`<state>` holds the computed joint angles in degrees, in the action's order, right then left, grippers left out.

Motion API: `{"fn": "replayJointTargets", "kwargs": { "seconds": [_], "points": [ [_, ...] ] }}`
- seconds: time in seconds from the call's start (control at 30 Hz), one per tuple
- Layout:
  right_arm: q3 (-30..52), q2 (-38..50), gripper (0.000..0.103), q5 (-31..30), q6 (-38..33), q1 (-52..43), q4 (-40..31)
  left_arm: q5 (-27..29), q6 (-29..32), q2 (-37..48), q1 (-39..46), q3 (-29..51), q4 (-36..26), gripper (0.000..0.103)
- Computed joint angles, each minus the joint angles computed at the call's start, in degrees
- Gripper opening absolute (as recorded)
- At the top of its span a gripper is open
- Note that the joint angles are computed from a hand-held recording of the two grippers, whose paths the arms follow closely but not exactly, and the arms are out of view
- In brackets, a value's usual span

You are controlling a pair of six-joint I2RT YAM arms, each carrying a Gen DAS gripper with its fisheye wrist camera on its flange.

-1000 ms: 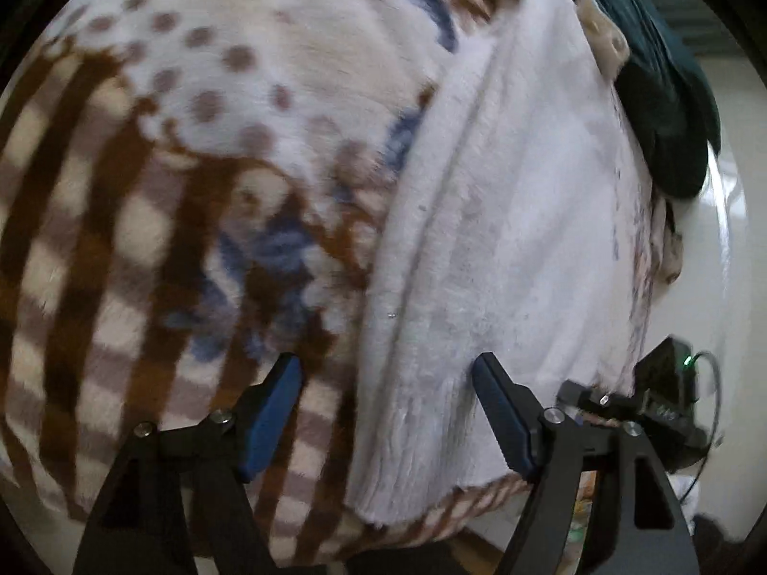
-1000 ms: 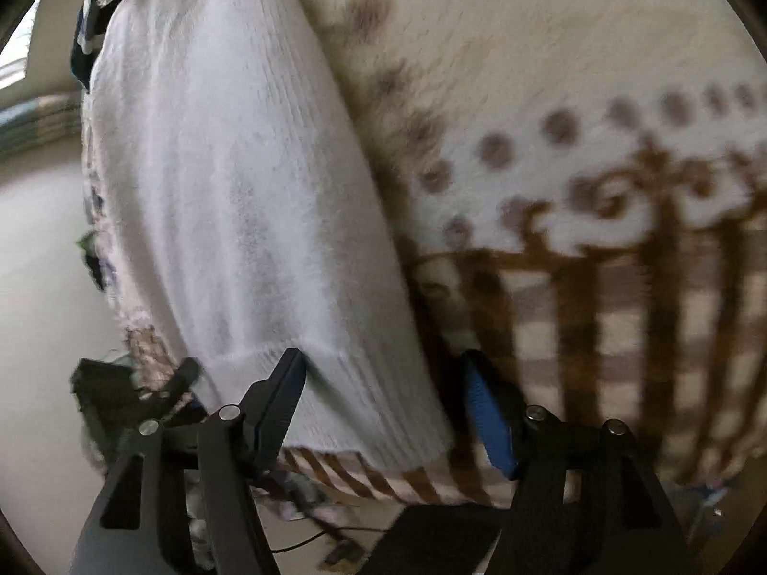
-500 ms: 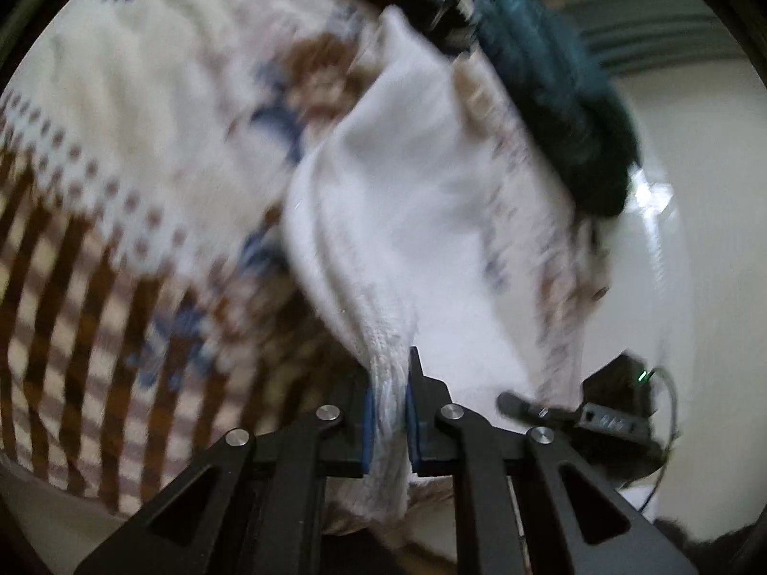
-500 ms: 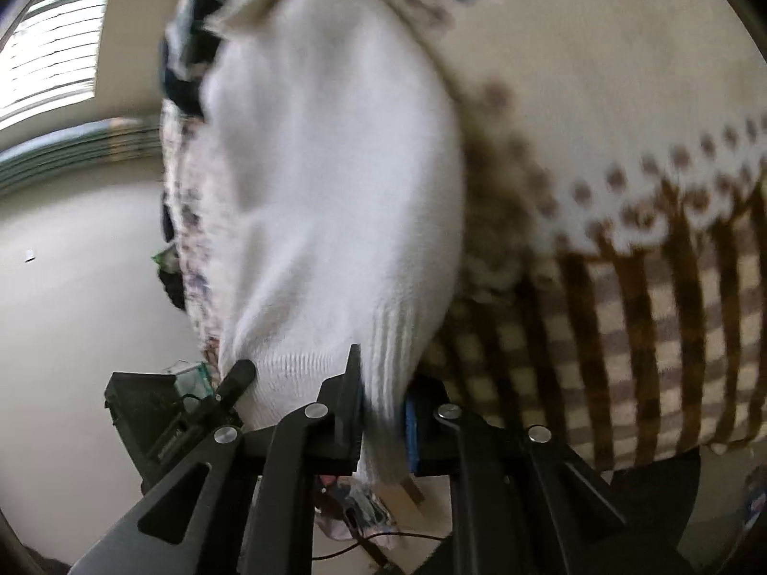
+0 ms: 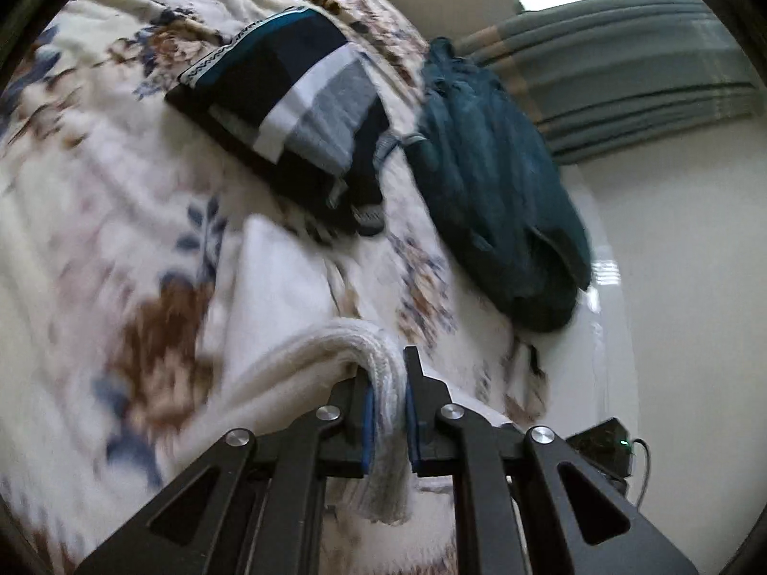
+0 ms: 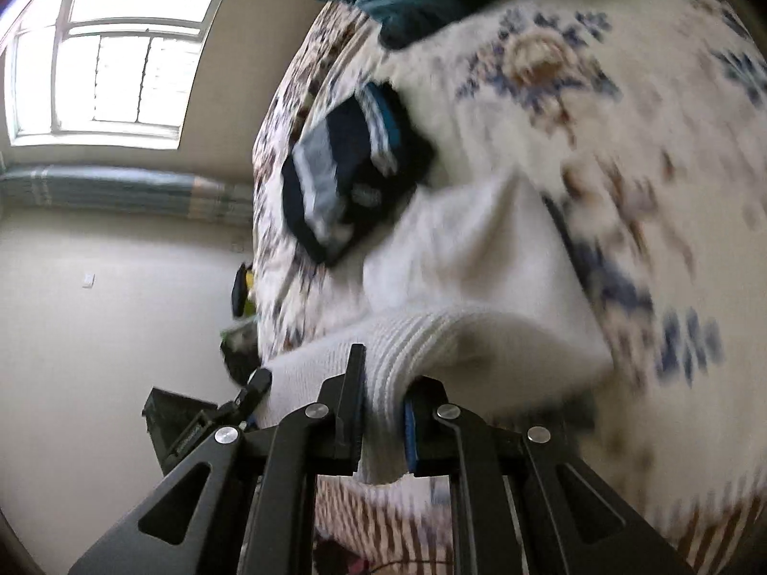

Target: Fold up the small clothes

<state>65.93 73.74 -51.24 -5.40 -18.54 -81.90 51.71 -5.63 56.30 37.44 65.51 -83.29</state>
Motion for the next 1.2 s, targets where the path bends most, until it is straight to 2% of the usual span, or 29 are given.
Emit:
{"fn": "replayJointTargets", "kwargs": {
  "seconds": [0.07, 0.1, 0.13, 0.17, 0.2, 0.23, 0.27, 0.3, 0.33, 0.37, 0.43, 0.53, 0.6, 0.67, 0.73, 0.77, 0.8, 0.83, 0.9, 0.97, 1.07, 1.2],
  "points": [
    [0.95, 5.41, 0.014, 1.20, 10.48, 6.55, 12.15, -2.21, -10.38, 4.44, -6.20, -3.11, 13.78, 0.009],
    [2.25, 9.90, 0.014, 1.67, 12.96, 8.61, 16.43, -3.31, -13.02, 6.59, -7.65, -3.80, 17.21, 0.010],
    [4.16, 14.96, 0.018, 2.30, 14.94, 10.22, 19.66, -2.81, -16.64, 9.89, -8.37, -5.16, 22.41, 0.011],
    [5.67, 18.83, 0.019, 2.54, 15.45, 10.77, 21.03, -2.65, -18.13, 11.59, -8.32, -5.77, 24.36, 0.016],
    [8.75, 23.57, 0.024, 2.58, 16.44, 11.60, 21.63, -2.74, -19.38, 12.74, -7.86, -6.09, 25.70, 0.027],
    [10.17, 26.28, 0.033, 1.81, 17.08, 11.74, 22.58, -1.77, -22.01, 12.99, -6.37, -7.46, 29.32, 0.032],
    [12.05, 28.50, 0.039, 1.27, 17.25, 11.41, 23.41, -1.45, -23.10, 12.52, -5.01, -7.70, 30.29, 0.046],
    [13.13, 29.57, 0.054, 1.38, 16.66, 11.06, 23.47, -0.85, -24.81, 11.93, -3.67, -8.37, 32.21, 0.059],
    [14.74, 30.71, 0.064, 0.86, 15.38, 10.33, 22.41, 0.93, -26.30, 10.79, -1.63, -9.53, 34.09, 0.061],
    [16.02, 31.72, 0.064, 0.56, 14.05, 9.64, 21.24, 0.22, -26.39, 10.59, -1.33, -9.22, 33.94, 0.062],
    [18.50, 33.09, 0.064, 2.90, 9.66, 8.57, 17.63, -4.63, -21.17, 10.47, -2.45, -6.86, 29.85, 0.062],
    [20.10, 35.26, 0.064, 7.66, 3.26, 8.46, 14.35, -14.20, -15.04, 12.31, -9.30, -4.28, 26.96, 0.062],
    [19.83, 38.13, 0.064, 9.56, 1.95, 9.24, 15.43, -20.50, -12.50, 15.88, -15.85, -3.41, 27.36, 0.062],
    [19.66, 40.19, 0.064, 10.21, 1.67, 10.52, 16.90, -22.55, -10.15, 20.39, -19.99, -3.14, 28.94, 0.062],
    [20.06, 43.56, 0.064, 9.55, 2.66, 12.21, 18.64, -25.63, -8.64, 24.71, -23.68, -2.19, 29.75, 0.061],
    [20.26, 44.61, 0.062, 9.58, 3.27, 12.81, 19.17, -27.39, -8.20, 26.09, -25.15, -2.04, 30.45, 0.056],
    [19.55, 44.92, 0.041, 9.03, 4.31, 13.36, 21.06, -28.18, -7.18, 26.70, -26.16, -2.20, 31.52, 0.017],
    [19.36, 44.81, 0.013, 9.48, 4.52, 13.93, 21.63, -29.19, -6.28, 27.07, -26.89, -1.66, 31.14, 0.004],
    [16.88, 41.60, 0.011, 9.90, 6.19, 13.89, 25.19, -31.26, -5.26, 24.76, -27.08, -2.33, 32.76, 0.004],
    [14.84, 37.66, 0.010, 13.08, 7.43, 13.83, 28.02, -32.75, -4.47, 23.13, -25.60, -2.36, 32.52, 0.004],
    [12.72, 33.94, 0.009, 15.45, 9.89, 12.68, 29.54, -30.59, -3.80, 24.22, -22.33, -2.24, 31.45, 0.004],
    [11.12, 34.63, 0.008, 22.95, 14.36, 15.55, 32.60, -33.68, -2.35, 29.54, -23.76, -1.46, 31.61, 0.004]
  ]
}}
